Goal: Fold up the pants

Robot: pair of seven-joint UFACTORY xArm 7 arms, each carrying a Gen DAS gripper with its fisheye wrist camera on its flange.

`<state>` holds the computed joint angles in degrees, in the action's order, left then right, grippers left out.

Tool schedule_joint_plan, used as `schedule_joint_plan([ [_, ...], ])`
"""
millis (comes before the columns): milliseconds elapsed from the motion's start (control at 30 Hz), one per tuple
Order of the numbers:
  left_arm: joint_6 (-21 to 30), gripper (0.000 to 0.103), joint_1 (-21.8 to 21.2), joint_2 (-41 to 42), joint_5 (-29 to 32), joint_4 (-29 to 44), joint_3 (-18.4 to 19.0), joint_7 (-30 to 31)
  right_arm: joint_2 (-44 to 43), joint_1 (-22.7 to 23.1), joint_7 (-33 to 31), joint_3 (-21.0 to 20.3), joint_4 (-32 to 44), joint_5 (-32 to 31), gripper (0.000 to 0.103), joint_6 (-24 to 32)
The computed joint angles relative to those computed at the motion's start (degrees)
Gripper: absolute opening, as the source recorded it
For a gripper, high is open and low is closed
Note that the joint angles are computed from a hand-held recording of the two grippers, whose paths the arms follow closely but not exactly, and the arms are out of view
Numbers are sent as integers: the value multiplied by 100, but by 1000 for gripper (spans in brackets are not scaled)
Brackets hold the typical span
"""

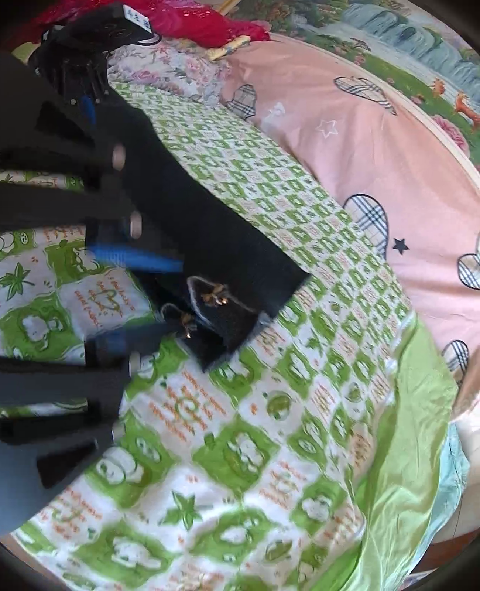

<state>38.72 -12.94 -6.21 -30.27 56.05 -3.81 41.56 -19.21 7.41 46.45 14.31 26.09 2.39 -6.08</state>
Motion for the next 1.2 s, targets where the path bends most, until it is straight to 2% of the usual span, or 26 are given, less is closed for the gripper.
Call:
schedule_joint_plan([
  [33,22,38,0,79,-44,131,7,-19,-50,-102,41,92,-37,2,55,-42],
  [100,121,40,20,281,-97,435,0,-89,-47,-14,49,-6,-68,33,55,-116],
  [300,586,50,101,1229,76,1747,-217,-369,279,590,3,-596,-34,199,55,-386],
  [433,1041,51,174,1993,176,2738,-407,-505,515,1044,102,-1081,-49,230,55,-751],
  [467,1182,51,172,2243,228,3061,-458,-572,590,1235,193,-1309,-49,158,55,-882],
  [533,1447,51,145,2734,359,3686,-558,-721,776,1624,491,-1834,0,-253,43,-1139],
  [567,1541,51,128,2914,438,3909,-593,-788,845,1799,706,-2101,47,-567,22,-1137],
  [600,1640,51,94,3098,534,4134,-627,-851,912,1943,950,-2333,68,-842,13,-1180],
  [633,1728,51,31,3301,669,4380,-650,-922,947,1935,1086,-2378,34,-975,13,-1325],
  [667,1781,51,-61,3501,844,4625,-654,-1007,942,1775,1027,-2206,-13,-913,13,-1425],
  [733,1964,51,-173,3868,1066,5107,-698,-1091,860,1312,669,-1612,-123,-532,13,-1504],
  [900,2616,51,-454,4875,1416,6537,-765,-1284,832,1024,708,-1386,-244,-722,12,-1647],
  [967,2984,51,-582,5353,1525,7236,-768,-1351,818,854,517,-1158,-234,-570,12,-1579],
  [1033,3060,45,-610,5595,1482,7566,-813,-1344,812,685,258,-880,-210,-279,12,-1509],
  [1100,3299,20,-580,5820,1336,7923,-923,-1313,839,679,161,-859,-199,-212,12,-1524],
  [1133,3286,19,-570,5796,1284,7881,-938,-1279,859,716,170,-911,-191,-246,12,-1535],
  [1200,2847,15,-571,5451,1260,7277,-912,-1082,864,761,183,-976,-169,-300,12,-1512],
])
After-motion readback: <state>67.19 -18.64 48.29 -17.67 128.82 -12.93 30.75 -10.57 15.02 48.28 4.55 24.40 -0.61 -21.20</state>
